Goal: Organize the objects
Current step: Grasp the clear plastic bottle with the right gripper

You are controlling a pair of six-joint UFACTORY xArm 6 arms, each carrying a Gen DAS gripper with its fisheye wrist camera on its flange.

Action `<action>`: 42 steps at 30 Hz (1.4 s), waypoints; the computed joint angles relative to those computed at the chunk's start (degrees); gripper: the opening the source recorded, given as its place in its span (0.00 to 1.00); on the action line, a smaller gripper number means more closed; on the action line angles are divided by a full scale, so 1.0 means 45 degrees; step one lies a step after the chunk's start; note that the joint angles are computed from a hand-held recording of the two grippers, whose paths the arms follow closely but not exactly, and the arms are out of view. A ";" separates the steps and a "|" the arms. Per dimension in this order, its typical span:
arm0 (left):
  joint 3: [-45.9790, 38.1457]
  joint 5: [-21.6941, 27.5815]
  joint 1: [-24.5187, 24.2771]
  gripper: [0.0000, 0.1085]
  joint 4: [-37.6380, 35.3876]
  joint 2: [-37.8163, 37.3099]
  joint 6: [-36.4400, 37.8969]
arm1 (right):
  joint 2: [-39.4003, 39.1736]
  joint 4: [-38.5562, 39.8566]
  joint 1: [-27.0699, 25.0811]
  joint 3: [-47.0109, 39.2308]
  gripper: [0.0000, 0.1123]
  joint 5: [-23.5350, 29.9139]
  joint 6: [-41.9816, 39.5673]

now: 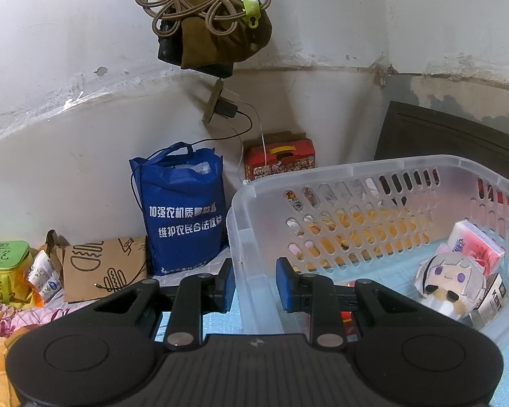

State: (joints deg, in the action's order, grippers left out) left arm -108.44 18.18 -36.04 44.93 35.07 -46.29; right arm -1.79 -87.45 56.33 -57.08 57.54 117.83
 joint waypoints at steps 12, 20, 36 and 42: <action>-0.0122 -0.0006 -0.0006 0.29 -0.0168 0.0095 0.0156 | 0.1433 0.0935 0.0052 -0.1112 0.53 -0.1301 -0.1314; -0.0155 0.0014 -0.0019 0.29 -0.0105 0.0117 0.0097 | 0.1952 0.2579 -0.0517 -0.2263 0.54 -0.1923 -0.3070; -0.0095 -0.0006 -0.0043 0.29 0.0084 0.0090 -0.0064 | 0.1812 0.4528 -0.1776 -0.2248 0.43 -0.4012 -0.5331; -0.0053 -0.0029 -0.0043 0.29 0.0172 0.0073 -0.0142 | 0.1666 0.4584 -0.1843 -0.2057 0.42 -0.3938 -0.5554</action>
